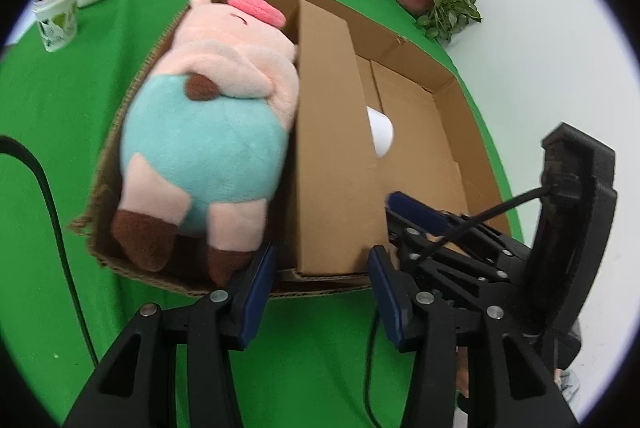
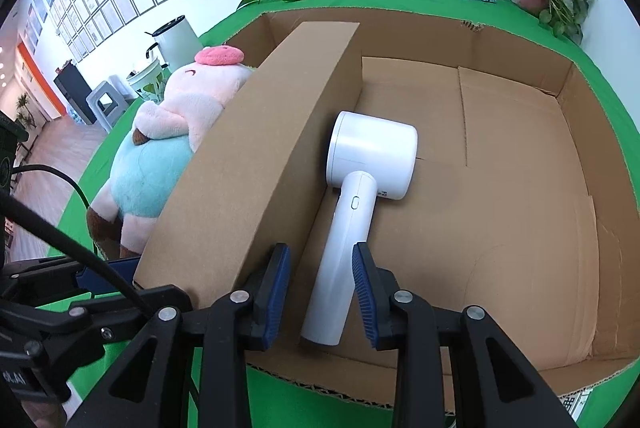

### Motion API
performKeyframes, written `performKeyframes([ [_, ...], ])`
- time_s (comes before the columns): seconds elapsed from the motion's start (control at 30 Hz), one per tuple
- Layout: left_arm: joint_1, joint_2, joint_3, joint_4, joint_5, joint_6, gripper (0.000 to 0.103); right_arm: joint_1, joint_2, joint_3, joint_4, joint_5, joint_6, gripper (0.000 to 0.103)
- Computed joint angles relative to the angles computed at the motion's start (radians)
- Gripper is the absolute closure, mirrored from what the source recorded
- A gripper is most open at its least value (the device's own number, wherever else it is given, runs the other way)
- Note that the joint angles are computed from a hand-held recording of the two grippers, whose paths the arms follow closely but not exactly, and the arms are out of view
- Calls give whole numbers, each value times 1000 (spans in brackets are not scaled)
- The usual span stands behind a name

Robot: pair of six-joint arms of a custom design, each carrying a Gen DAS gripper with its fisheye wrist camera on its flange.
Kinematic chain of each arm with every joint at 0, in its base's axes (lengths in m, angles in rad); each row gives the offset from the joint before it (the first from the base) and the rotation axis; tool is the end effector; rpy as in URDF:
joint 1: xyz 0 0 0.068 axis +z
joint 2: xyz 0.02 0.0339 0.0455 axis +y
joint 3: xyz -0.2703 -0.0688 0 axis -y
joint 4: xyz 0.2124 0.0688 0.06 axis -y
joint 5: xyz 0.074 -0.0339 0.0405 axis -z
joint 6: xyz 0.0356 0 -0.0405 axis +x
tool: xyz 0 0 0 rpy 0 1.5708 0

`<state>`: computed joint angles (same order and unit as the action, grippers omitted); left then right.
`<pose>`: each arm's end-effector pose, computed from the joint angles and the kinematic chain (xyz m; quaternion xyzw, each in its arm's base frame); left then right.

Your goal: Organize objects

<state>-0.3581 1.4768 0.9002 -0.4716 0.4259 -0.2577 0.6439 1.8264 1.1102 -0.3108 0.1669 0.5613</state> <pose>0.2370 -0.1044 0.2249 0.1019 0.9403 -0.2711 0.1787 0.2790 0.2020 0.1875 -0.0173 0.9600 0.0855 0.2660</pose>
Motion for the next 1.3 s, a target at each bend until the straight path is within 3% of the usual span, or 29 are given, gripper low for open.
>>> performKeyframes([
  [0.13,-30,-127,-66,42,-110,-6,56,35,-92,-73,41,90,51,43],
  [0.2,-83,-238,-108,67,-236,-3,56,67,-145,-100,42,171,75,21],
  [0.27,-152,-327,-137,88,-371,-3,45,113,-197,-122,31,269,94,6],
  [0.3,-199,-372,-155,110,-454,-8,24,140,-221,-133,22,311,100,1],
  [0.33,-248,-427,-185,142,-545,-13,11,166,-245,-143,13,342,99,1],
  [0.43,-380,-508,-241,216,-760,-11,10,234,-318,-176,-40,410,129,1],
  [0.57,-459,-541,-258,197,-841,-39,10,332,-452,-266,-91,493,226,1],
  [0.7,-553,-619,-332,178,-886,-115,10,546,-630,-415,-107,610,315,1],
  [0.83,-769,-683,-411,116,-1041,-250,10,854,-619,-432,-260,734,569,1],
  [0.93,-926,-672,-404,52,-1148,-367,10,967,-542,-426,-350,756,776,1],
  [1.1,-1106,-602,-355,-28,-1271,-462,10,1018,-493,-482,-379,709,958,1],
  [1.3,-1158,-540,-338,-28,-1294,-526,10,1025,-488,-554,-546,644,1202,1],
])
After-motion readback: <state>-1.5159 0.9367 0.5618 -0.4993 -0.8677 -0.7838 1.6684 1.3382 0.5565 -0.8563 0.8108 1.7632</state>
